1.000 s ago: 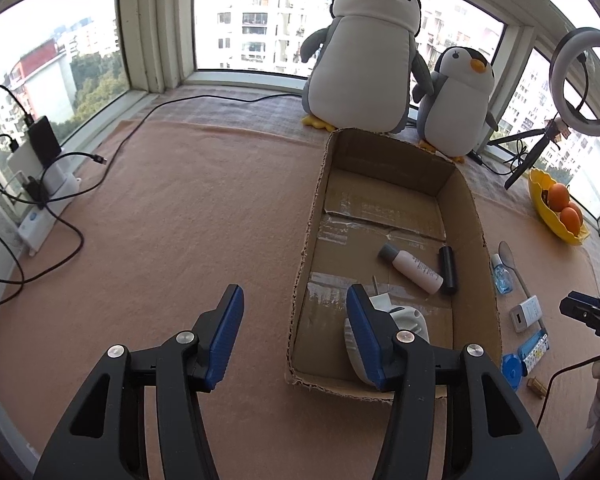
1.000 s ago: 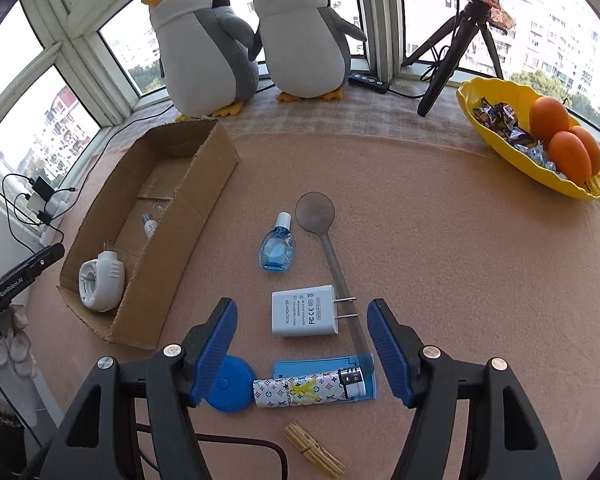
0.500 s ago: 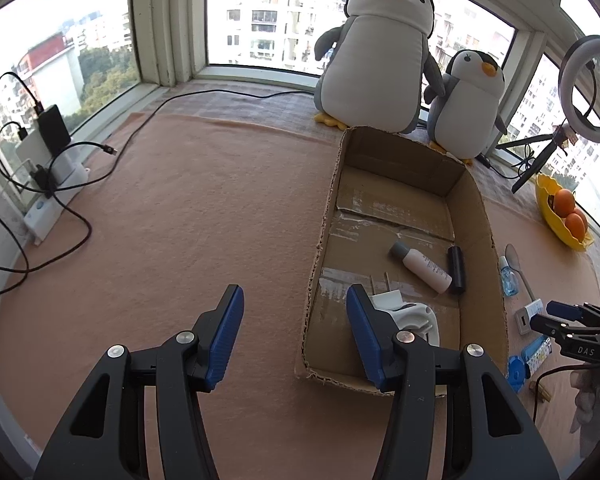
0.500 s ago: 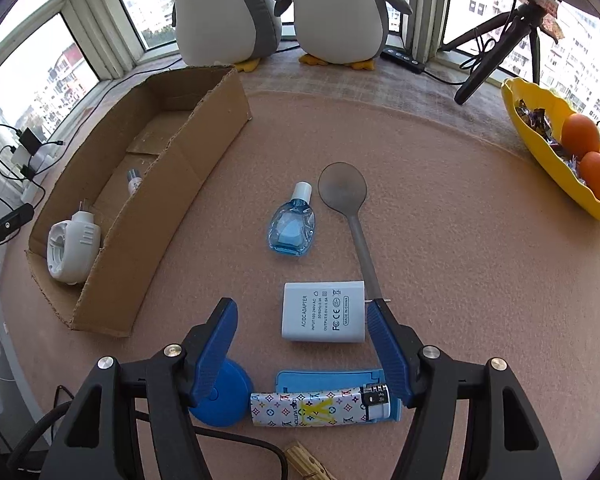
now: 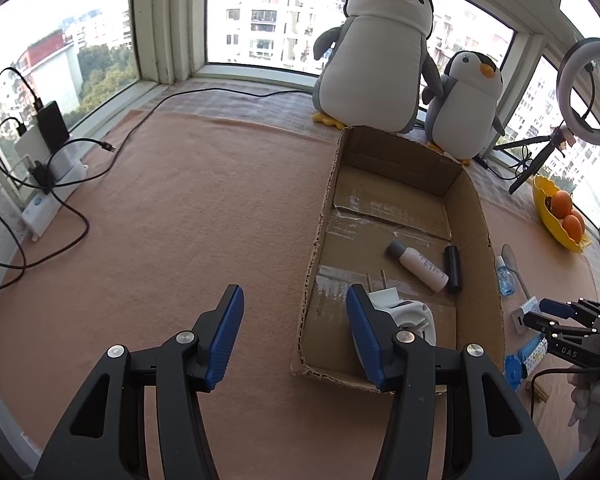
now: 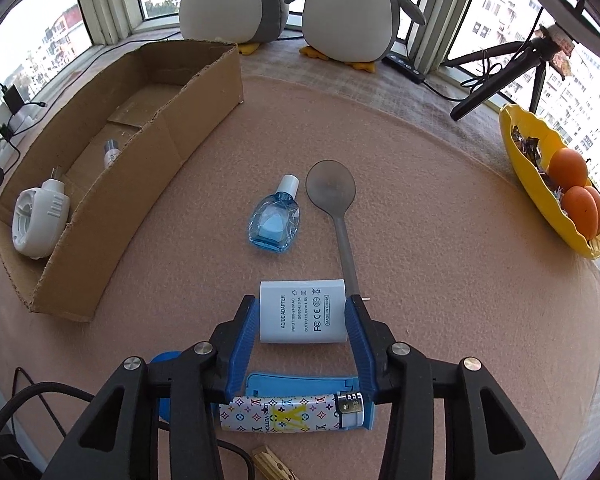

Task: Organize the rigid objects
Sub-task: 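Close the right gripper on the white plug adapter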

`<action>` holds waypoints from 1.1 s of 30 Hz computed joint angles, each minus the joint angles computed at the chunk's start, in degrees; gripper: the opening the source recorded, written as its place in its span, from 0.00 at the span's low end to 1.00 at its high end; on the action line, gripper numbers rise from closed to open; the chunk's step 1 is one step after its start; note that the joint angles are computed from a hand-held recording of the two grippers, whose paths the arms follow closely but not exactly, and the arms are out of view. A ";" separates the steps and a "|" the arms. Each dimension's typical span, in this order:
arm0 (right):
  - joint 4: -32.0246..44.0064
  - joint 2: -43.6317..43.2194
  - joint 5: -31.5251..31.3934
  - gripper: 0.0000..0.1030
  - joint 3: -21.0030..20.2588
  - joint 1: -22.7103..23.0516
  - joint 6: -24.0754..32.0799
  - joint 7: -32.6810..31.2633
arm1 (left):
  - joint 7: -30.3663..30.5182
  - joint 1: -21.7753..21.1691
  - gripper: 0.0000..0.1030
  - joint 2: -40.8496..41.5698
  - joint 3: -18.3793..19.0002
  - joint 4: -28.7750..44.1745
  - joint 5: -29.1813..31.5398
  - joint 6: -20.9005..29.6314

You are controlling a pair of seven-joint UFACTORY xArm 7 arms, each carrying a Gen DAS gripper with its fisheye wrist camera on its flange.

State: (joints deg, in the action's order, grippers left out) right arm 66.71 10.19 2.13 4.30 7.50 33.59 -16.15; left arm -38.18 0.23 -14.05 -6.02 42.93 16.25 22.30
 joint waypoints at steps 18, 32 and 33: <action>-1.61 -0.51 -5.71 0.39 0.07 0.95 -2.39 0.83 | -0.02 0.03 0.51 -0.25 0.22 -0.77 -1.00 -0.87; -2.71 -2.44 3.05 0.02 0.54 -0.06 -3.46 -2.83 | 1.53 -0.39 0.51 0.93 0.78 -0.74 -2.89 -1.79; -1.95 -1.83 3.74 0.02 0.60 -0.19 -2.32 -3.19 | 1.77 -0.47 0.51 1.12 0.83 -0.59 -3.00 -1.74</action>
State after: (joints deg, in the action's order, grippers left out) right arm 64.77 8.36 5.87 4.90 7.31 31.27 -19.35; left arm -36.41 -0.24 -12.92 -5.19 42.34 13.24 20.56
